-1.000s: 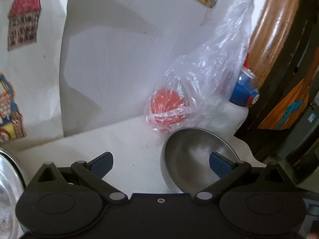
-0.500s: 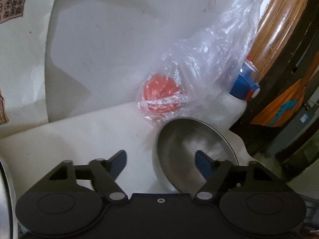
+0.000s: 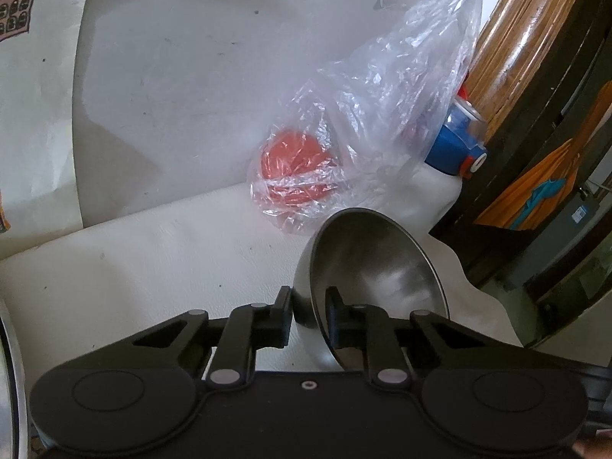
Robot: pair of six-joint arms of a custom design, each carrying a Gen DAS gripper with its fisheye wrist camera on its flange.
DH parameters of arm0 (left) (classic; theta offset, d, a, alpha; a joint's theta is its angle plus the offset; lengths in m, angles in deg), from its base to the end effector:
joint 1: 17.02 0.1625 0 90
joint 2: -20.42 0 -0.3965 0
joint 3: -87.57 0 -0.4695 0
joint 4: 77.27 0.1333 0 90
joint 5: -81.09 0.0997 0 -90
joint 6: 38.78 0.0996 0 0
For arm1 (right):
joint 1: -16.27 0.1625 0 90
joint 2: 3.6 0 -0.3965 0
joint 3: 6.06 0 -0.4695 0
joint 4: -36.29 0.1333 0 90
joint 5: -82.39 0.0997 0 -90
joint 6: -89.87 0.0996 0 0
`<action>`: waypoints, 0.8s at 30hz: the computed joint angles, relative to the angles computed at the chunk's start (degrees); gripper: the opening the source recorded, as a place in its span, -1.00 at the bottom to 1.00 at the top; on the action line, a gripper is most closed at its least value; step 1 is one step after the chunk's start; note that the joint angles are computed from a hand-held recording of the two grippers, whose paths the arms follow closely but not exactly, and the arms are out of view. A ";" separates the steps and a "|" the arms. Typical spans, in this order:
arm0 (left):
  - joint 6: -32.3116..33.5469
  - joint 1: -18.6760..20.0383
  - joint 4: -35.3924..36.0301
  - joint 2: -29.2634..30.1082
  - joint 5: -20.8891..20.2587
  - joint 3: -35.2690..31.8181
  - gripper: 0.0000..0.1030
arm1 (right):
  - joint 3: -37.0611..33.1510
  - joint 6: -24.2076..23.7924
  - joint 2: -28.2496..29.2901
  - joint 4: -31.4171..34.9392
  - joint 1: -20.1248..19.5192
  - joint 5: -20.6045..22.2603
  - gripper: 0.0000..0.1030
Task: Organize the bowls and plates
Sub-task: 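Close both grippers on the steel bowl rim, then lift the steel bowl with both grippers and carry it toward the stacked plates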
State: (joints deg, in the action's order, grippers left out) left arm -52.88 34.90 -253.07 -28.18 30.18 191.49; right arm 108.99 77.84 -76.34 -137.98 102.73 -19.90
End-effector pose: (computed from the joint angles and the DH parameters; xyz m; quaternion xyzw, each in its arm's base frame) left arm -0.2493 -0.6361 0.0578 0.1029 0.9077 -0.3644 0.1810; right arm 0.0746 -0.6098 0.2194 0.0305 -0.9286 0.3392 0.1472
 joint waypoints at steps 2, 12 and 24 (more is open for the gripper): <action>-1.04 -0.27 0.56 -0.46 0.39 0.46 -0.66 | 1.10 0.14 -1.30 -0.01 0.38 0.49 -0.74; -2.00 -5.20 -0.83 -8.30 3.06 8.08 -0.67 | 8.26 -0.31 -10.75 0.59 5.95 -0.20 -0.74; -13.13 -15.76 8.89 -28.53 7.22 25.20 -0.67 | 19.82 2.79 -25.23 10.10 13.72 -3.18 -0.72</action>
State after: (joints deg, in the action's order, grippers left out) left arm -66.01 19.14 -244.19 -56.70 37.41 216.70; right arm 128.81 80.62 -101.57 -127.88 116.44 -23.08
